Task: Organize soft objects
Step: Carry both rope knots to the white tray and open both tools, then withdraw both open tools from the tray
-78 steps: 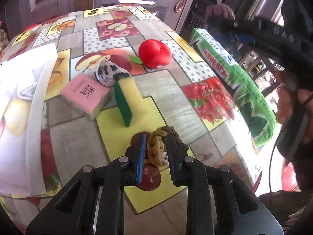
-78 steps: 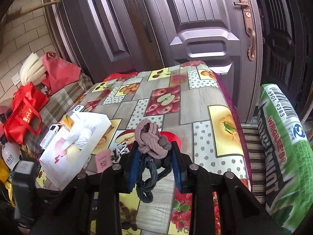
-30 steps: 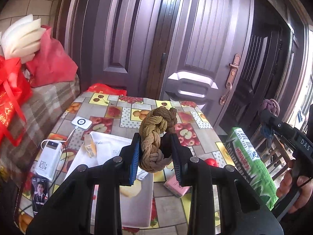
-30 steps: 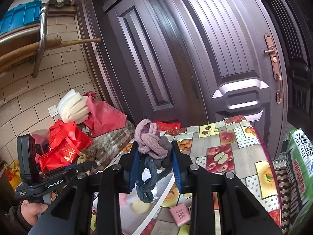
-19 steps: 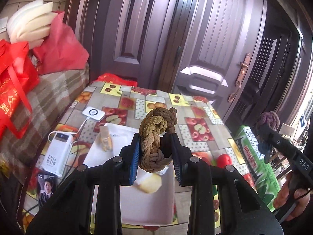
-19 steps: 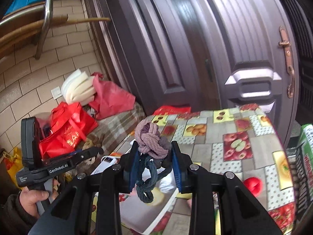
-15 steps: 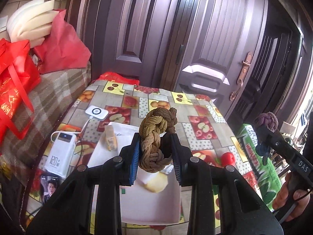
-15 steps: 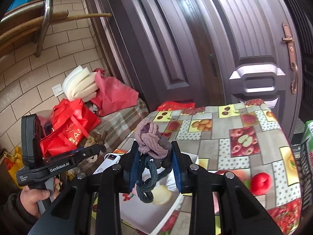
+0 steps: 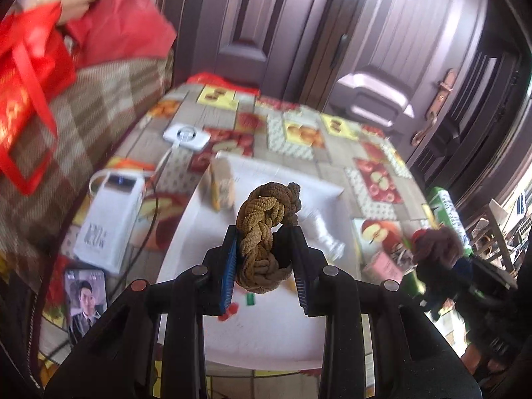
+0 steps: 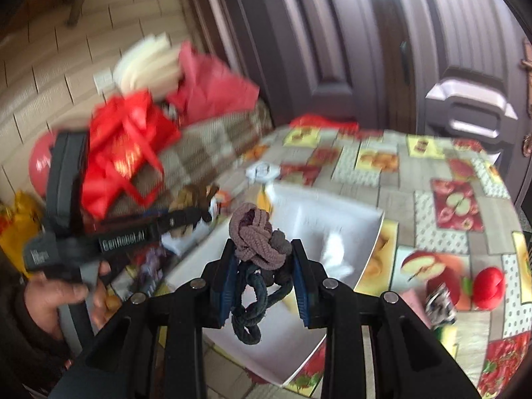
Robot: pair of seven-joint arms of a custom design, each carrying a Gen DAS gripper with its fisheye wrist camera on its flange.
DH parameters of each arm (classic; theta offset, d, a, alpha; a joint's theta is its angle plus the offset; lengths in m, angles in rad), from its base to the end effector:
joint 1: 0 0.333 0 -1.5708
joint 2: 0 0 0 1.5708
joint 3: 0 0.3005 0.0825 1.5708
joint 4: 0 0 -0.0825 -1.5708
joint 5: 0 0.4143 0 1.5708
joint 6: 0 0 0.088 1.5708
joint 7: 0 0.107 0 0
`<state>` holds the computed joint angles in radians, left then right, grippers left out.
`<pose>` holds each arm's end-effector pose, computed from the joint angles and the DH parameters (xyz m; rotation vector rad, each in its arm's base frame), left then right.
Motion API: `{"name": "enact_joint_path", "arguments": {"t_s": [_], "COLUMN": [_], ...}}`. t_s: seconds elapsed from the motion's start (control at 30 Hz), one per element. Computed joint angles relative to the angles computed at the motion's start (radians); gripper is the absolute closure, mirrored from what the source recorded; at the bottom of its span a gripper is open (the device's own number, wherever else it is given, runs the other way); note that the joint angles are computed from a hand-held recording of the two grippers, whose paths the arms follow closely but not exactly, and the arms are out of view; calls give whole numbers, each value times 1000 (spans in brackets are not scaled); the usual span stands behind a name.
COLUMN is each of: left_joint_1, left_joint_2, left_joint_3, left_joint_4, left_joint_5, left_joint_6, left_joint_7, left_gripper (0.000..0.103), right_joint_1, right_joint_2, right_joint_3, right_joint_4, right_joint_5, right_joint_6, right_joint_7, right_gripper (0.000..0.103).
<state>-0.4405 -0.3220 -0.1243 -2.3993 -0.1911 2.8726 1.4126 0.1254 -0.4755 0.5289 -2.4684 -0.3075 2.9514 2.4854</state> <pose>0.4460 -0.2738 0.5014 -1.6457 2.1268 -1.0740 0.3721 0.3341 0.5133 -1.6469 1.5215 -0.5166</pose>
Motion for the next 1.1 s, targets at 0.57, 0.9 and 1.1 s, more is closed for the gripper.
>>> {"name": "enact_joint_path", "arguments": {"t_s": [0.57,0.9,1.1], "left_joint_1": [82,65,52], "left_joint_2": [96,85,72], "left_joint_3": [-78,-54,-50], "left_joint_4": [7,-3,-9], "left_joint_5": [66,91,86], "left_joint_6": [-12,-2,4], "left_joint_7": [-91,-130,-123], "left_gripper": [17,17,17], "right_joint_1": [117,149,135], "right_joint_2": [162,165,136], "right_joint_3": [-103,-135,-125], "right_joint_4": [81,76,57], "right_joint_5": [-118,-129,-144], "right_joint_6": [-111,-99,-114], "right_joint_7": [50,59,107], "right_gripper": [17,16,0]}}
